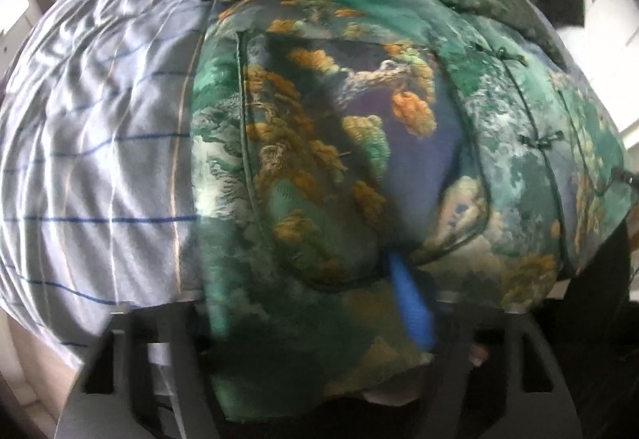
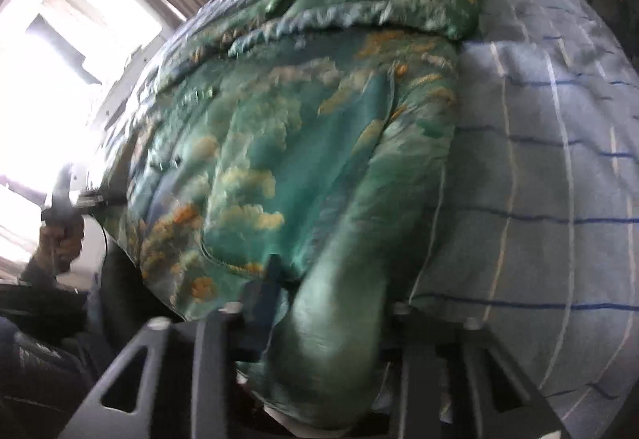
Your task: Fold large clothes
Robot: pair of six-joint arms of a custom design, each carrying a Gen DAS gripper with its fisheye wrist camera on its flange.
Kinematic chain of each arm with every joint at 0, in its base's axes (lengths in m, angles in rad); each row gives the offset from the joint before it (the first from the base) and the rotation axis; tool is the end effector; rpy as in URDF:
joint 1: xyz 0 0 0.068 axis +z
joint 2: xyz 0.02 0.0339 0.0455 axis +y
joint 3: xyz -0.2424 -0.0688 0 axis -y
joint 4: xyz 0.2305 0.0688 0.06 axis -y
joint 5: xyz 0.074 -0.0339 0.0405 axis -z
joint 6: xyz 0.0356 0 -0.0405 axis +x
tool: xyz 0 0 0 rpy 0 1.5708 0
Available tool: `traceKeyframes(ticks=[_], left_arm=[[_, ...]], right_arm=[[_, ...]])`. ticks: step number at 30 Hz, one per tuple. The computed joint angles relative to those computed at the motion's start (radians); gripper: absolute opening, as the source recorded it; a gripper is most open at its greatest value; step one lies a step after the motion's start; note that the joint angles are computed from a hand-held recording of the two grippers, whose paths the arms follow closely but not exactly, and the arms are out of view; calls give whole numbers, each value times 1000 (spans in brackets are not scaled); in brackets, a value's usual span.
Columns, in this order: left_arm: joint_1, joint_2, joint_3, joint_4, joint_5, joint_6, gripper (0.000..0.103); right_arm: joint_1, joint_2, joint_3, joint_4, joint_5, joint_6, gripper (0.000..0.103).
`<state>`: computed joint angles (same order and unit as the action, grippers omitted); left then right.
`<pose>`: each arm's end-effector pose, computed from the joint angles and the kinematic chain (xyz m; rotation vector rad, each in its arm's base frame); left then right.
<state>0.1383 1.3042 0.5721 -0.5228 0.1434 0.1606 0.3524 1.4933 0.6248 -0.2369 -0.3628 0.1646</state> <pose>0.2004 0.0228 0.1341 0.0634 2.8049 -0.1327 0.2247 0.0961 0.1221 -0.3718 2.6898 0.6454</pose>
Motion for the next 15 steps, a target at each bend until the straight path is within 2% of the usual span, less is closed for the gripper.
traceKeyframes(ticks=[2,3,9,15], left_arm=[[9,-12,27,-38,4,-6,25],[25,-20,42,-62,23,-7,22],[38,-132,87,-166,47,-2,20],[55,-237,48,-274,53,77,20]], right_arm=[[-10,-54,9,-37,-1,-2,22],[-11,-71,12,-49,4,-7,20],[4,-180,49,-121,25,-7,20],[7,-237,33,-194,26,-24,18]])
